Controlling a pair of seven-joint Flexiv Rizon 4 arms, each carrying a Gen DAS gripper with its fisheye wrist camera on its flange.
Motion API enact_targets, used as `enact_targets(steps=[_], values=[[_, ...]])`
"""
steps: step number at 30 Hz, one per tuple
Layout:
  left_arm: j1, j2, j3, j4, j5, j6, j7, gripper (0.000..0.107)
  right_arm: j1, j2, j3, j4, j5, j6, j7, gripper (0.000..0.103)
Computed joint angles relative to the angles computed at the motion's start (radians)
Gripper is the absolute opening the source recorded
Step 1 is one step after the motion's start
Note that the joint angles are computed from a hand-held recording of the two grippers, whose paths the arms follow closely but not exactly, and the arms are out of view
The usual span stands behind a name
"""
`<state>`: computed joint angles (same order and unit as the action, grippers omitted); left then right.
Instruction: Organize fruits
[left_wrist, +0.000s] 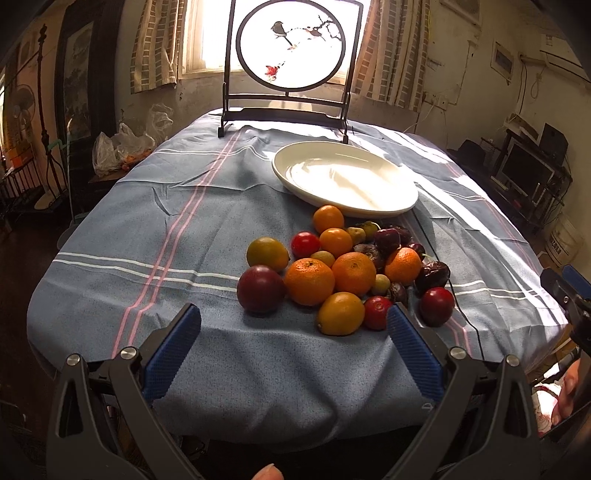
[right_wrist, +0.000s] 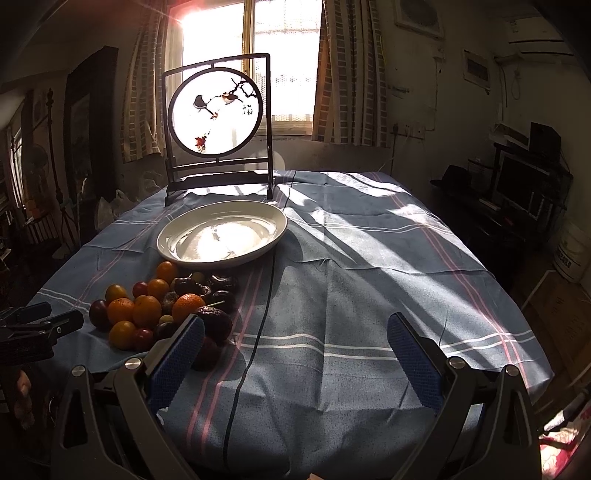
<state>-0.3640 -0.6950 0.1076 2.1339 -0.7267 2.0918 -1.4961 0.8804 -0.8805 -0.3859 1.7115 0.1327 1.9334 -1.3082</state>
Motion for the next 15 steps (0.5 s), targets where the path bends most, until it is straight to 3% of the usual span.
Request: enact_targets(steps=[2, 4, 8, 11, 15], values=[[-0.055, -0.002, 0.029, 0.008, -0.056, 0.003, 0.021, 0.098, -0.005, 0.001, 0.005, -0.002, 0.000, 0.004, 0.000, 0.099], [-0.059, 0.006, 0.019, 0.028, -0.055, 0.040, 0.015, 0.098, -0.016, 0.002, 0.016, -0.004, -0.003, 0.009, -0.002, 0.099], [0.037, 0.024, -0.060, 0.076, 0.100, 0.154, -0.059, 0.098, -0.023, 0.003, 0.025, -0.004, -0.004, 0.015, -0.009, 0.099], [0.076, 0.024, -0.085, 0.078, 0.184, 0.169, -0.072, 0.098, -0.023, 0.004, 0.026, -0.005, 0.003, 0.020, -0.014, 0.099], [-0.055, 0.004, -0.014, 0.045, -0.032, 0.154, 0.045, 0.098, -0.030, 0.006, 0.036, -0.007, 0.003, 0.018, -0.019, 0.099]])
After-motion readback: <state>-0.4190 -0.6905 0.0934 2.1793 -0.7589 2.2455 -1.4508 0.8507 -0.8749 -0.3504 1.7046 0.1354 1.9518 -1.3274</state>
